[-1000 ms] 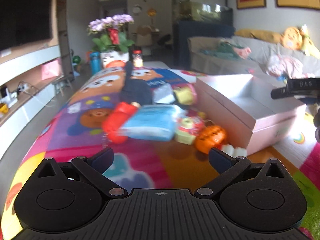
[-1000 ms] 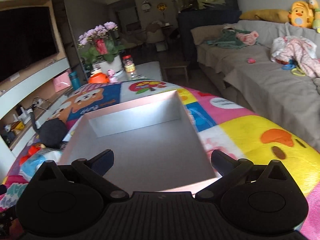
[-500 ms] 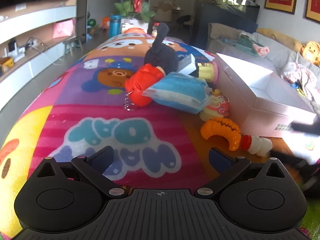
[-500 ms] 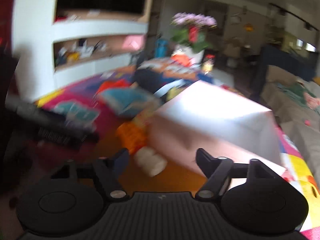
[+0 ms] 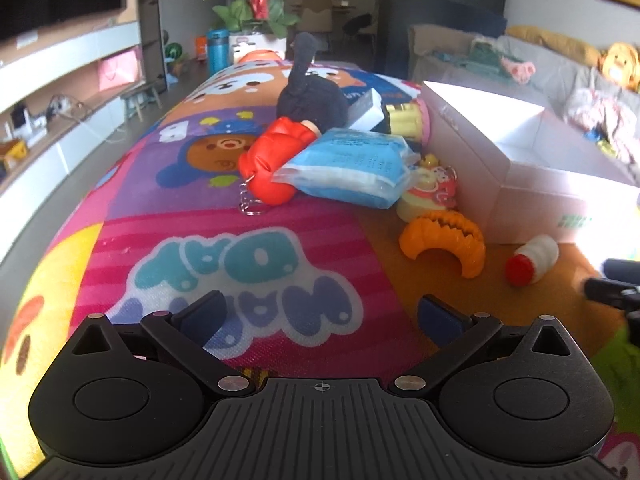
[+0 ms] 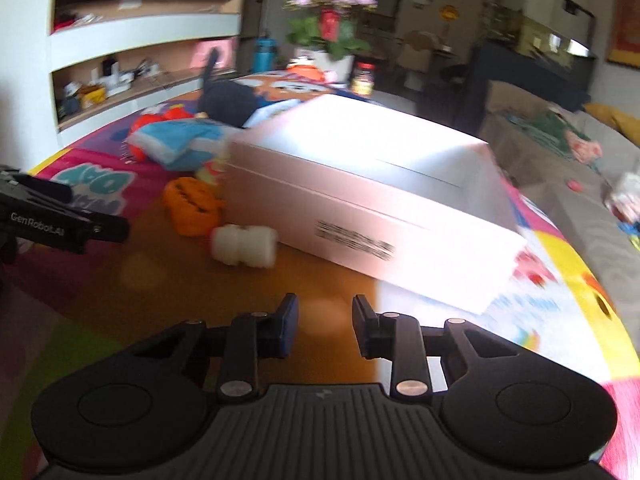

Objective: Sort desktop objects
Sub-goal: 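Move the right tool to the white bottle while the left tool approaches the orange pumpkin, then close the right tool on the white bottle while the left tool grasps the orange pumpkin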

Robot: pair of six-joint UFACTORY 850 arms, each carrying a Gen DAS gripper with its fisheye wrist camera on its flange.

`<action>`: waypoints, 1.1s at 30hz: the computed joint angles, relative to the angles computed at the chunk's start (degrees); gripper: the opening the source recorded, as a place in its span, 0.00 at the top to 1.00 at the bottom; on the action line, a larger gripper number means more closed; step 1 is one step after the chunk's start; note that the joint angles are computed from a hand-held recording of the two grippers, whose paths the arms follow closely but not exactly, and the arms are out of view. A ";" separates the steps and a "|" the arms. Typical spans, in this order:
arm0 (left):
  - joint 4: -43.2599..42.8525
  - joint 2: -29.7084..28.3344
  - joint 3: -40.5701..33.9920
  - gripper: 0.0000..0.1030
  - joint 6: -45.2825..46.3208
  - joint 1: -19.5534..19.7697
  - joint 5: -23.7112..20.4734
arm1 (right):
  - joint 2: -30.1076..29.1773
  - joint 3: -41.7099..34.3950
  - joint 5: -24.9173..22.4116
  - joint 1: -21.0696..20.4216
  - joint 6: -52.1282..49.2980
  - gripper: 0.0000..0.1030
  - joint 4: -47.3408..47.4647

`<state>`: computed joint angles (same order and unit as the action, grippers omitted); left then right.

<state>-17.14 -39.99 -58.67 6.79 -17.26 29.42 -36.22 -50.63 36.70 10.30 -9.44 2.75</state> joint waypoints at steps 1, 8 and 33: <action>0.99 0.14 0.18 0.00 -0.93 -0.11 0.64 | 0.40 0.97 0.71 -0.72 2.23 0.59 -1.00; 19.47 -0.29 -1.32 0.32 -12.69 -0.25 3.09 | 1.31 4.58 7.48 -2.81 10.79 0.24 -4.47; 28.03 5.50 9.85 0.31 -12.71 -0.09 5.51 | 0.31 -1.67 -1.75 -0.33 14.05 0.17 -15.46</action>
<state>10.89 -34.49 -48.83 -5.93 -17.35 34.93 -35.91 -52.30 34.95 9.97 4.60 -12.70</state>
